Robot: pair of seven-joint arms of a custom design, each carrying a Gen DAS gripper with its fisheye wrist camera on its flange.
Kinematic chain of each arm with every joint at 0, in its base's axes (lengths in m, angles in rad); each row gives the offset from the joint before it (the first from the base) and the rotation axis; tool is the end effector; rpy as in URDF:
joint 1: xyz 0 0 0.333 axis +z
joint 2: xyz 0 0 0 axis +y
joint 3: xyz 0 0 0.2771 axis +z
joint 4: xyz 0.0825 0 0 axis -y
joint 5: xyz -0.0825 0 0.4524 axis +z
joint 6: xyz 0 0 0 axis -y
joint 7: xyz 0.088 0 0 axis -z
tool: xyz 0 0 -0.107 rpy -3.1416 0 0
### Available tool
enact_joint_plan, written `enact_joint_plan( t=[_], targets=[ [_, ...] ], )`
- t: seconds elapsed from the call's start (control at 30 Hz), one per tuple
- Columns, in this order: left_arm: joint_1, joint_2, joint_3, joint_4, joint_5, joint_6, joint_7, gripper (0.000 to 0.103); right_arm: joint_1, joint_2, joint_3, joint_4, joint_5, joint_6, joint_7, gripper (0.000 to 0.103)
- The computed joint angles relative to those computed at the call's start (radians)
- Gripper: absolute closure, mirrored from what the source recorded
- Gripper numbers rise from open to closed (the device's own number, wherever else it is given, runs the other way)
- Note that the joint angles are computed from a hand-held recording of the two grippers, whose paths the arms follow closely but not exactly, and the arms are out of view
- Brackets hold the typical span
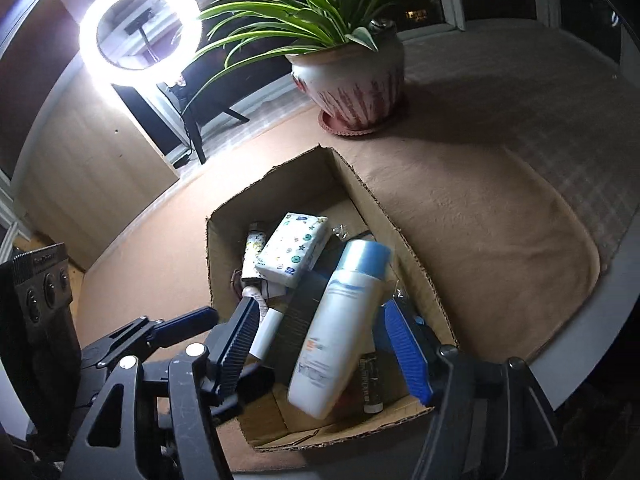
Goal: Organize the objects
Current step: 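Carry the sunscreen bottle with the right gripper into the box, then open the right gripper to release the bottle and withdraw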
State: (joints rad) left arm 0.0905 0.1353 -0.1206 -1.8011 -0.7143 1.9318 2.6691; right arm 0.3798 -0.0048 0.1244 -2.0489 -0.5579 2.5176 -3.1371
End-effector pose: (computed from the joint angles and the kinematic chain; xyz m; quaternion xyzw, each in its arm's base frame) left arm 0.6630 -0.0630 0.4215 0.3265 -0.8841 0.3233 0.0856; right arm 0.5650 0.3172 0.4214 -0.4050 0.8611 -0.1456 0.2708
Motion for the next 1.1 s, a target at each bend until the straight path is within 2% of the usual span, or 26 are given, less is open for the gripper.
enact_joint_plan(
  t=[0.53,0.87,1.1],
  targets=[
    [0.022,-0.046,0.028,-0.038,0.011,0.150,0.030,0.017,0.042,0.077,-0.007,0.119,-0.027,-0.038,-0.045,0.041],
    [0.072,-0.038,0.062,0.001,0.013,0.156,0.014,0.017,0.085,0.183,-0.025,0.262,-0.007,-0.045,-0.124,0.041],
    [0.118,0.002,0.076,0.060,0.033,0.181,-0.034,0.017,0.138,0.315,-0.046,0.440,0.025,-0.068,-0.221,0.041]
  ],
)
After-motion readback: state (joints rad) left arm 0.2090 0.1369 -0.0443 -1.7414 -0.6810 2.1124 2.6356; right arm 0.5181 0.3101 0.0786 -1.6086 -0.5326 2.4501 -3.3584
